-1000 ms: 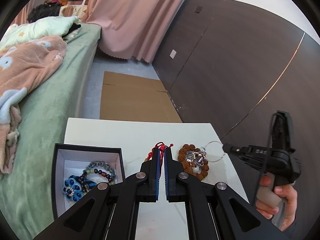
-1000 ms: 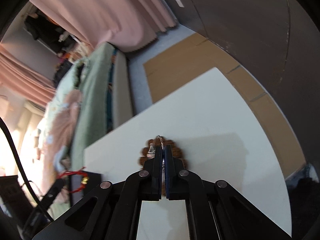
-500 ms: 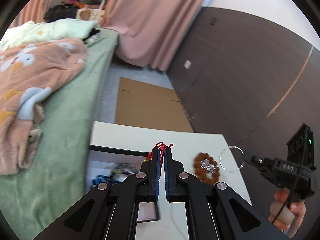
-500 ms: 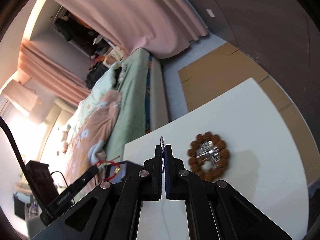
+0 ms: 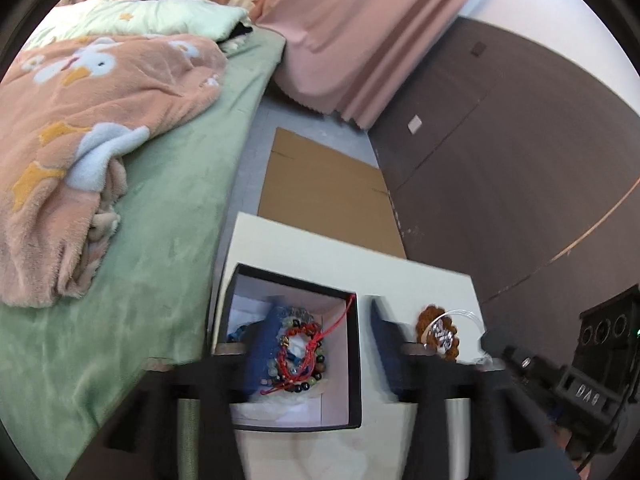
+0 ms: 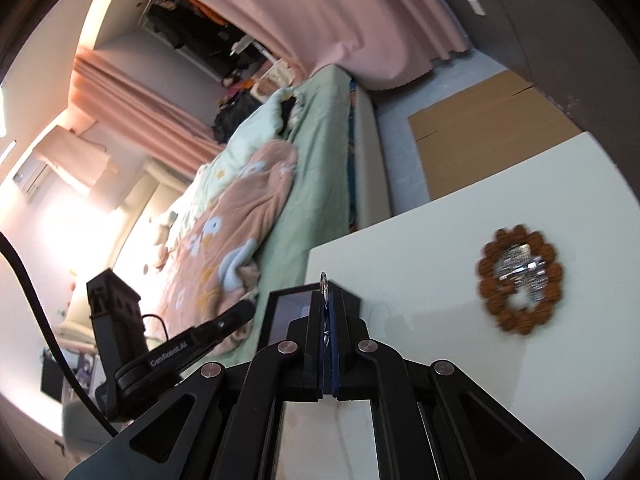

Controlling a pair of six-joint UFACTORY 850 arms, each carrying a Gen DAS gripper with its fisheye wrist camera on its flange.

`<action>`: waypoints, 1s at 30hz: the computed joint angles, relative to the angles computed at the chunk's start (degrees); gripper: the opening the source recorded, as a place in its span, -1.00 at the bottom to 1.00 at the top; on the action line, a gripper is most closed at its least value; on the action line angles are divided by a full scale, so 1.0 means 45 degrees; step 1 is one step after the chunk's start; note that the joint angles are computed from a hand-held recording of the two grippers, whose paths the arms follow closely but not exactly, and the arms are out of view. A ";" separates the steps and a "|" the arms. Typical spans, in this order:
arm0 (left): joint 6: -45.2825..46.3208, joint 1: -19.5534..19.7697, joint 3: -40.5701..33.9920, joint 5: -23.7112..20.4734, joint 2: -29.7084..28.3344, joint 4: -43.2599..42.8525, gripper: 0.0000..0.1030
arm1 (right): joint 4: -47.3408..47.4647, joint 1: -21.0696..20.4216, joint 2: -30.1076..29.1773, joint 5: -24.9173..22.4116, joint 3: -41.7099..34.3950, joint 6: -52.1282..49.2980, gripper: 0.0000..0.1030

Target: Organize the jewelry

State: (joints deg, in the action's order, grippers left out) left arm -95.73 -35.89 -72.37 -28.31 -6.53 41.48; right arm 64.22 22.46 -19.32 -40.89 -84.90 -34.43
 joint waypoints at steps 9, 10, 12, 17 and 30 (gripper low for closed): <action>-0.3083 0.0054 0.0878 -0.0018 0.0829 0.2000 0.40 | 0.1166 0.0682 -0.0594 -0.0652 -0.0400 -0.0795 -0.94; -0.3331 0.0081 0.0965 -0.0014 0.0904 0.2126 0.40 | 0.1710 0.0741 -0.0712 -0.0828 -0.0451 -0.1179 -0.94; -0.3594 0.0104 0.1027 -0.0117 0.0967 0.2319 0.40 | 0.2202 0.0920 -0.0930 -0.0942 -0.0614 -0.1546 -0.93; -0.3186 0.0094 0.0960 -0.0034 0.0939 0.2068 0.40 | -0.0874 0.1236 -0.1728 -0.0873 -0.1505 0.1436 -0.22; -0.1282 -0.0561 -0.0486 0.0313 -0.0382 0.1822 0.40 | -0.2398 -0.0379 0.0134 0.0517 0.0014 0.2262 0.11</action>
